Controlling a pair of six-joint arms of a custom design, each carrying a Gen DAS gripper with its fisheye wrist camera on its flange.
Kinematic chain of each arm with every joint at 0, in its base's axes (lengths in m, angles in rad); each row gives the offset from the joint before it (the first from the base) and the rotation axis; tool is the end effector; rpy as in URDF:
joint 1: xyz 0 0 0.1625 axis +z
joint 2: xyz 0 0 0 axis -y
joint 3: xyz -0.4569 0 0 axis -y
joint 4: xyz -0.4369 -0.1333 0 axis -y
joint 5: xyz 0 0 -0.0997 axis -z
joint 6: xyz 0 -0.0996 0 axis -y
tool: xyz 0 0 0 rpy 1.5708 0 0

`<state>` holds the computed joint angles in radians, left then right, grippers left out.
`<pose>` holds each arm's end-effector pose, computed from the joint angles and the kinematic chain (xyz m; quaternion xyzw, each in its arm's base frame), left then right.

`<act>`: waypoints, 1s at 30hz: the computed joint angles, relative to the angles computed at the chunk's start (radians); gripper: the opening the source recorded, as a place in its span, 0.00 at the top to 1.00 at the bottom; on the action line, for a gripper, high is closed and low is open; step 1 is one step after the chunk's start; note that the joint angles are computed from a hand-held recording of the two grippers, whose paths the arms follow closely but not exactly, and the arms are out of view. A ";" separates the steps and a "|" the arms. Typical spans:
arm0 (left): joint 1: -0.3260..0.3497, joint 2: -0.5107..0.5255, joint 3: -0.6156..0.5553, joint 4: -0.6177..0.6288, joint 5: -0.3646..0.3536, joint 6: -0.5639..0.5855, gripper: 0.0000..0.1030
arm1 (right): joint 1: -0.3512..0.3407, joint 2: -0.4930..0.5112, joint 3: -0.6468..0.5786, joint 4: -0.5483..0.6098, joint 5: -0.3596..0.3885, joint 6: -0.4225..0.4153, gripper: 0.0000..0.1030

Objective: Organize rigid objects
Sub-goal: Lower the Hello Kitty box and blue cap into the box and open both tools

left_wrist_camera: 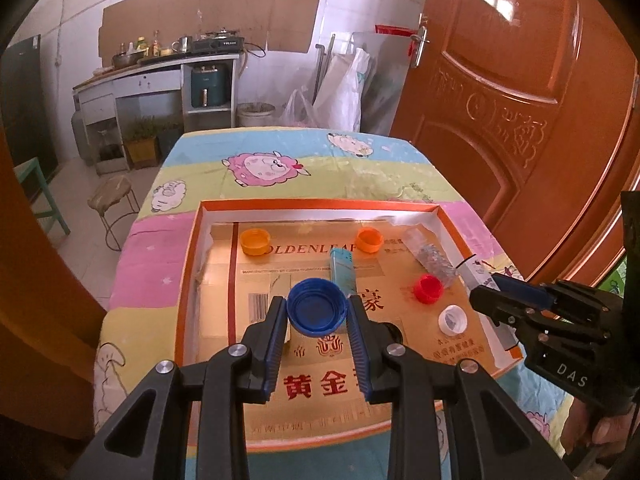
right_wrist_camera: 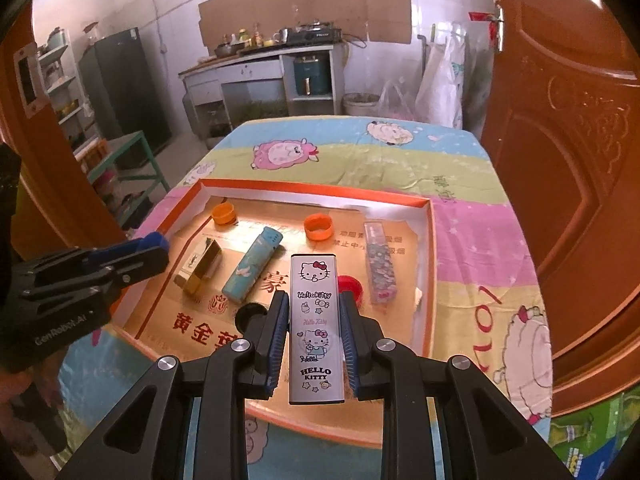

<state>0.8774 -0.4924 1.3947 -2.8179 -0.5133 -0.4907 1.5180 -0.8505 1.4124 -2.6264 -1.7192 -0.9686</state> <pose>-0.3317 -0.7434 0.0233 0.0000 0.8550 -0.4003 0.3297 0.0759 -0.8107 0.2336 0.4112 -0.8754 0.1775 0.1818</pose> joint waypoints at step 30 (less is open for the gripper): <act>0.039 0.031 -0.024 0.113 -0.112 -0.015 0.70 | 0.017 0.145 -0.131 0.084 -0.068 0.001 0.75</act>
